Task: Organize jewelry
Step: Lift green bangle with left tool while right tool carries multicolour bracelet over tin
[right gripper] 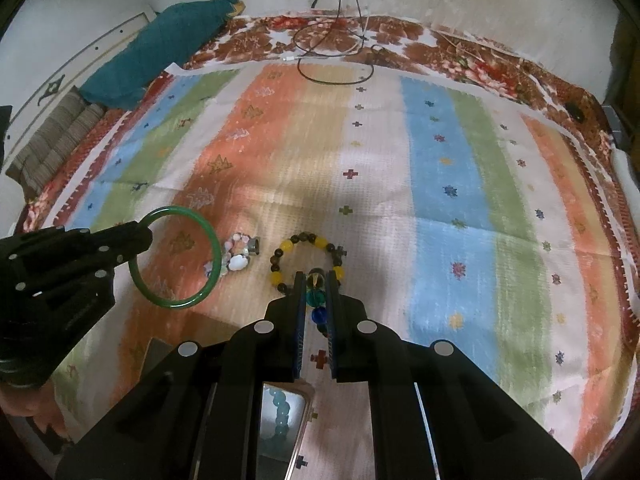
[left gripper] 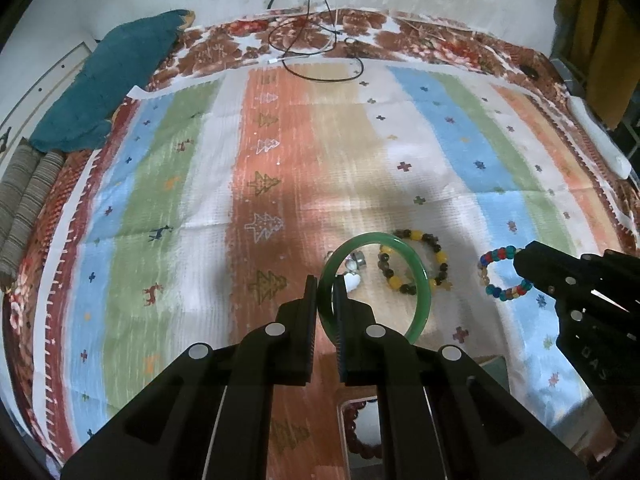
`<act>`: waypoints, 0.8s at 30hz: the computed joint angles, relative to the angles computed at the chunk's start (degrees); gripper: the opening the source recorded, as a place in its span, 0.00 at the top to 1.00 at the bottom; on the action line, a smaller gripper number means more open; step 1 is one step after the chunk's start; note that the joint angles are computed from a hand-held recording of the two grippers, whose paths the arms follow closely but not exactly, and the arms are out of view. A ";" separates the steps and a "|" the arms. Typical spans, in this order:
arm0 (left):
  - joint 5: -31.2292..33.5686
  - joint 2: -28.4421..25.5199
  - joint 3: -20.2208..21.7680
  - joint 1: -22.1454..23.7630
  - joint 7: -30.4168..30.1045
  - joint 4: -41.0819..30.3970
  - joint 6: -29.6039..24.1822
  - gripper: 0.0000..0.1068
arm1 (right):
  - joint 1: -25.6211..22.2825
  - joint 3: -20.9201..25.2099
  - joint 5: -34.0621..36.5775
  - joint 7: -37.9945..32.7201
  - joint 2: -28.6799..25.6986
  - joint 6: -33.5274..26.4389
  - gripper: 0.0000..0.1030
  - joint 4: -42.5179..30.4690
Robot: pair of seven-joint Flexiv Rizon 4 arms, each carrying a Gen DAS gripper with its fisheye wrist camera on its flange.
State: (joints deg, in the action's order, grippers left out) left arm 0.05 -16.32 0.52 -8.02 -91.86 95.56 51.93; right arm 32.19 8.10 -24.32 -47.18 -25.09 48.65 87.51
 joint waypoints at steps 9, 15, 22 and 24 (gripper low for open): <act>-1.06 3.14 -0.46 -0.04 0.70 3.65 2.44 0.93 | 0.56 -0.25 -3.04 2.74 2.78 2.92 0.90 3.67; -0.98 4.67 -0.54 -0.09 0.90 5.37 3.06 0.93 | 0.55 -0.04 -4.78 4.34 4.14 4.62 0.90 5.69; -1.46 6.53 -0.77 -0.13 1.01 7.69 4.43 0.93 | 0.46 0.33 -5.89 5.49 5.46 5.63 0.90 7.66; -1.36 7.06 -0.78 -0.17 0.90 8.35 4.80 0.93 | 0.50 0.36 -6.40 6.02 5.89 5.91 0.90 8.27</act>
State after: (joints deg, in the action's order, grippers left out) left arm -1.31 -9.26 -0.26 -8.19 -90.96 103.91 56.73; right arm 32.69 8.46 -30.73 -41.17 -19.20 54.56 95.77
